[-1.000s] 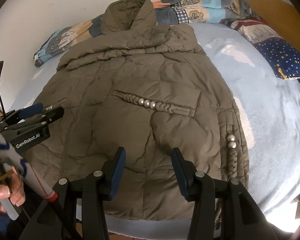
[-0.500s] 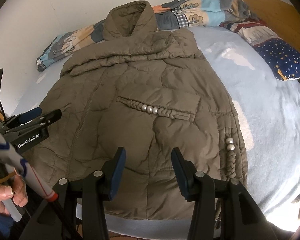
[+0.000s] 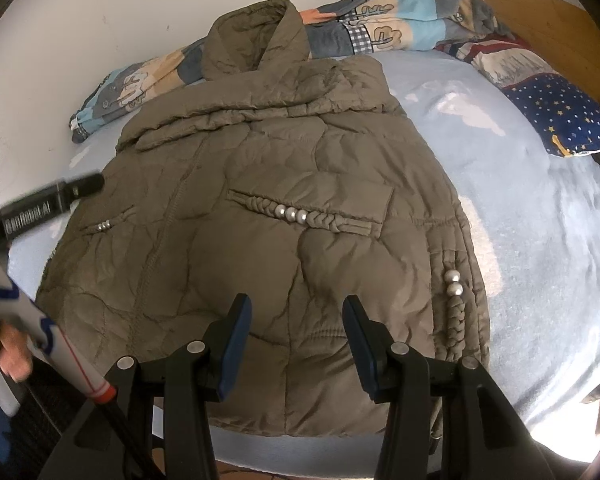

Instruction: Fold large clothes

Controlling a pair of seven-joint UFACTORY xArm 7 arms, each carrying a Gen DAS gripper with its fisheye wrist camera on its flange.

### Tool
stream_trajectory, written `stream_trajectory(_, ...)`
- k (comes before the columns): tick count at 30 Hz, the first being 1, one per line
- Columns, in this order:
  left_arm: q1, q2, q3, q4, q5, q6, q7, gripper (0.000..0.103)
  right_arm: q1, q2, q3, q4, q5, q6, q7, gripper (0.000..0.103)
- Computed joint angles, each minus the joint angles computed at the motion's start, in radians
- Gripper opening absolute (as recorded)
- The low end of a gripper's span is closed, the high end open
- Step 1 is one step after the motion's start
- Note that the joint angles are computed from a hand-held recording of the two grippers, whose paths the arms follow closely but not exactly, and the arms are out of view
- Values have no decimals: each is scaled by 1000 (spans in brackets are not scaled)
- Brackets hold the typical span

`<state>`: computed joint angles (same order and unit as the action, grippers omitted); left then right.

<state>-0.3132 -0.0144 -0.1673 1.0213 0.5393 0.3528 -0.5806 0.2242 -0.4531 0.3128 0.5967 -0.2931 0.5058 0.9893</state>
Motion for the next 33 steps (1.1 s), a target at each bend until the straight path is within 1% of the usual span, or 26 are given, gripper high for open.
stream_trajectory(1,0,9,0,15,-7,6,12,69,1,2,-1,0,2,4,-1,52)
stream_trajectory(3,-2,43,5,65,-47,15,73,70,0,6,3,3,0,14,7,52)
stream_trajectory(6,-12,93,22,133,-21,29,87,71,8,13,-5,9,10,22,4,52)
stream_trajectory(7,-14,114,27,159,-32,39,104,71,6,14,-4,15,8,28,6,52)
stream_trajectory(11,-11,208,43,272,-147,80,214,72,2,17,-10,37,6,44,8,52)
stream_trajectory(14,-14,293,71,369,-188,126,258,72,2,38,-27,64,22,52,-3,53)
stream_trajectory(17,-13,368,97,446,-221,183,288,72,-5,78,-34,112,19,73,-10,54)
stream_trajectory(19,-15,400,109,481,-233,219,309,72,-15,116,-31,161,-5,106,-10,54)
stream_trajectory(22,-15,443,113,531,-253,255,347,72,-11,168,-53,219,-6,119,-18,54)
stream_trajectory(24,-33,450,135,539,-228,248,331,72,-10,211,-69,269,-5,125,-28,54)
stream_trajectory(25,-32,446,135,537,-230,235,335,72,-9,232,-76,295,-7,130,-32,54)
stream_trajectory(28,-21,432,136,523,-241,189,345,72,-4,303,-98,388,-19,144,-50,54)
stream_trajectory(31,-12,431,146,532,-247,177,344,72,2,365,-126,476,-21,151,-79,54)
stream_trajectory(33,9,439,140,547,-279,177,350,72,5,401,-145,526,-17,159,-98,54)
